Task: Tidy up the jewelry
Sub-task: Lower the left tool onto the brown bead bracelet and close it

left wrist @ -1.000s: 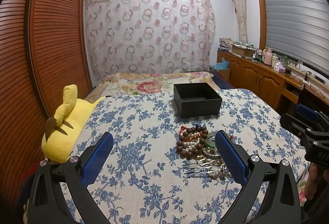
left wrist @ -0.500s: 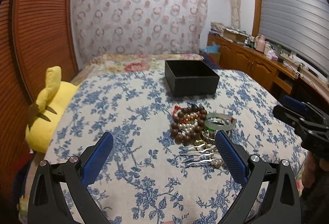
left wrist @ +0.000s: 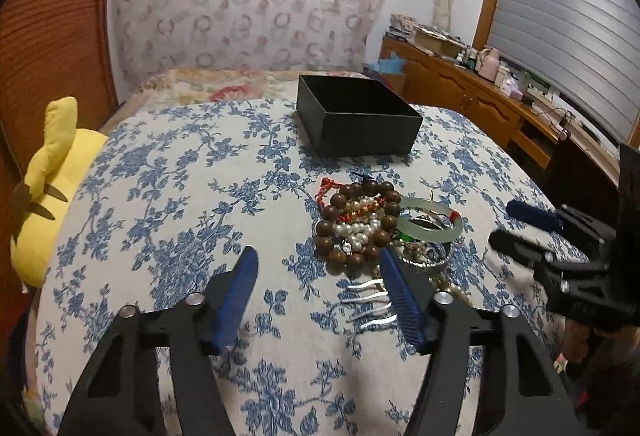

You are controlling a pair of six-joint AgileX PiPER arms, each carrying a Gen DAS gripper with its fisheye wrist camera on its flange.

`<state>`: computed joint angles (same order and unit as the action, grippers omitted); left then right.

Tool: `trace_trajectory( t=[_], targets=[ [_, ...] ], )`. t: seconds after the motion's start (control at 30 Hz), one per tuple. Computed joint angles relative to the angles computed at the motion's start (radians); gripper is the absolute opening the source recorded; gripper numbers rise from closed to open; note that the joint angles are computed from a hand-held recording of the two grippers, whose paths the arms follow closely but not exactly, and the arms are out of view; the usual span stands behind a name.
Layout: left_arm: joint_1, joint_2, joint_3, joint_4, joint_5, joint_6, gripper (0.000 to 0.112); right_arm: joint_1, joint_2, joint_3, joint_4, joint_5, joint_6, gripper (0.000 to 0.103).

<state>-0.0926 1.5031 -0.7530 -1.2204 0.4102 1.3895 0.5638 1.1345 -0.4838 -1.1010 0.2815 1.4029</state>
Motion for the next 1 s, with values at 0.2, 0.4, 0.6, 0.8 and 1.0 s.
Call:
trace_trajectory(
  t=[0.2, 0.4, 0.6, 0.8, 1.0],
  targets=[
    [-0.021, 0.113, -0.111, 0.114, 0.032, -0.123, 0.035, 0.012, 0.062, 0.014, -0.11, -0.027, 0.133, 0.062],
    [-0.043, 0.205, -0.201, 0.174, 0.059, -0.201, 0.027, 0.011, 0.05, 0.028, -0.168, -0.029, 0.196, 0.062],
    [-0.052, 0.257, -0.266, 0.223, 0.085, -0.269, 0.017, 0.014, 0.048, 0.034, -0.209, -0.028, 0.24, 0.062],
    [-0.048, 0.273, -0.282, 0.233, 0.089, -0.269, 0.0, 0.015, 0.045, 0.034, -0.187, -0.029, 0.217, 0.062],
    [-0.034, 0.208, -0.251, 0.164, 0.088, -0.19, 0.0, 0.006, 0.06, 0.012, -0.061, -0.039, 0.071, 0.062]
  ],
)
